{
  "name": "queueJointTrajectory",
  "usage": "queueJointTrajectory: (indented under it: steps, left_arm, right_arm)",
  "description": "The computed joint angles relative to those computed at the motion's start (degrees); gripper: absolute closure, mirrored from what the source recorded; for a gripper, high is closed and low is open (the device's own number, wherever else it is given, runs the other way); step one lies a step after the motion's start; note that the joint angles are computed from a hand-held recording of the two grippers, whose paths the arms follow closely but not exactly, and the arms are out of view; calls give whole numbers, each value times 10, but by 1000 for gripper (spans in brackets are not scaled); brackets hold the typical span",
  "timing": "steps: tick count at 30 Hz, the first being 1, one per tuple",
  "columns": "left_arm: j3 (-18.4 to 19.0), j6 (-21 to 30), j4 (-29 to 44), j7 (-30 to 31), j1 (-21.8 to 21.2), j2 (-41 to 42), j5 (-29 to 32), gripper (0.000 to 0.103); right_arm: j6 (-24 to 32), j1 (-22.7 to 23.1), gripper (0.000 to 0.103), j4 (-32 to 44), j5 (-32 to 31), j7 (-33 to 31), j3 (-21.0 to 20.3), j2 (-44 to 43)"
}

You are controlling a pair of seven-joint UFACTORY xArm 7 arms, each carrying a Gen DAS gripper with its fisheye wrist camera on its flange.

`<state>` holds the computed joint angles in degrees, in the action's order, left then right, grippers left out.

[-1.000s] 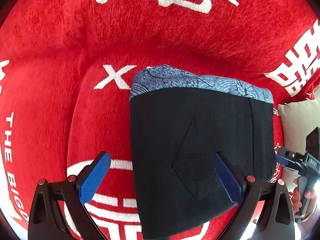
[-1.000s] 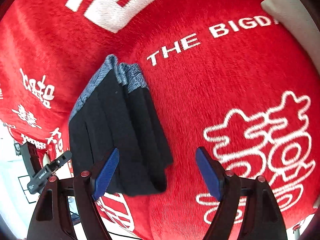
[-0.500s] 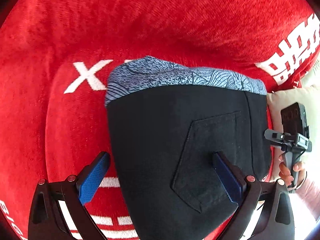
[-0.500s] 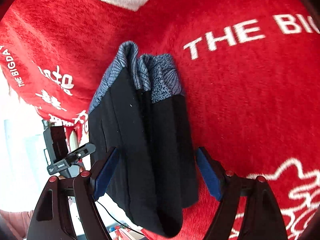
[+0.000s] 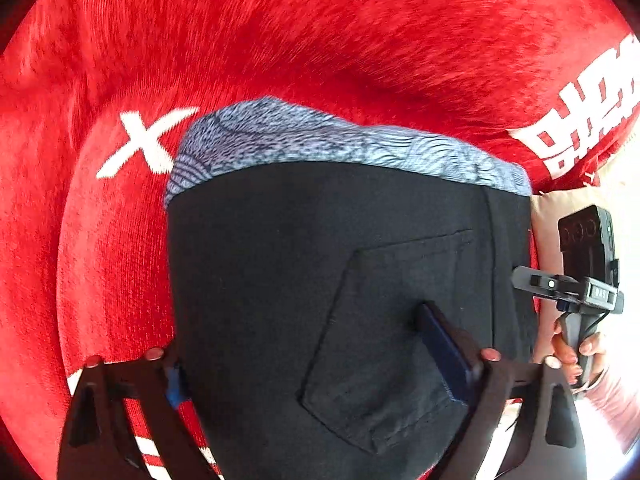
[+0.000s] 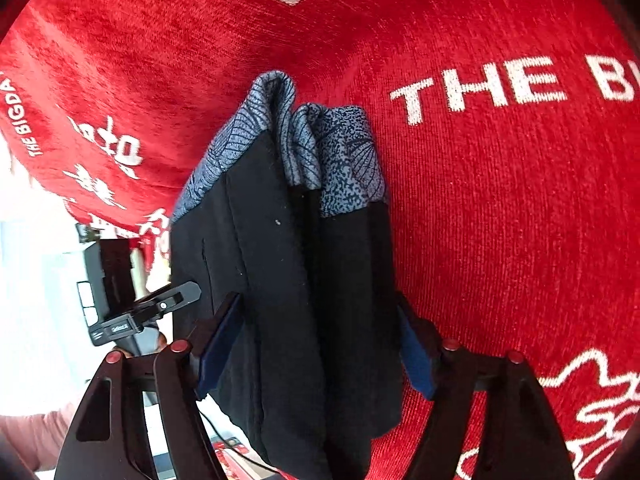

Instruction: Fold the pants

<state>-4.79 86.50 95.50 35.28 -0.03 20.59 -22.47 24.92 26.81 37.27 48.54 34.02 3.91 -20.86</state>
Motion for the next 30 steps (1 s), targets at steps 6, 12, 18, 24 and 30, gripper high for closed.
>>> queueJointTrajectory:
  steps: [6, 12, 18, 24, 30]
  left_arm:
    - [4, -15, -18, 9, 8, -24, -20, 33]
    - [6, 4, 2, 16, 20, -33, -39, 44]
    - [10, 49, 33, 25, 34, -41, -55, 45]
    - [26, 92, 31, 56, 57, -76, -59, 45]
    - [50, 114, -31, 80, 72, -134, -42, 45]
  right_arm:
    - [-3, -3, 54, 12, -22, 17, 8, -3]
    - [-22, 4, 58, 13, -24, 40, 11, -11]
    - [-18, 11, 58, 25, -43, 78, 19, -25]
    - [-23, 19, 58, 29, -83, 157, 47, -51]
    - [-37, 47, 58, 23, -119, 254, 84, -61]
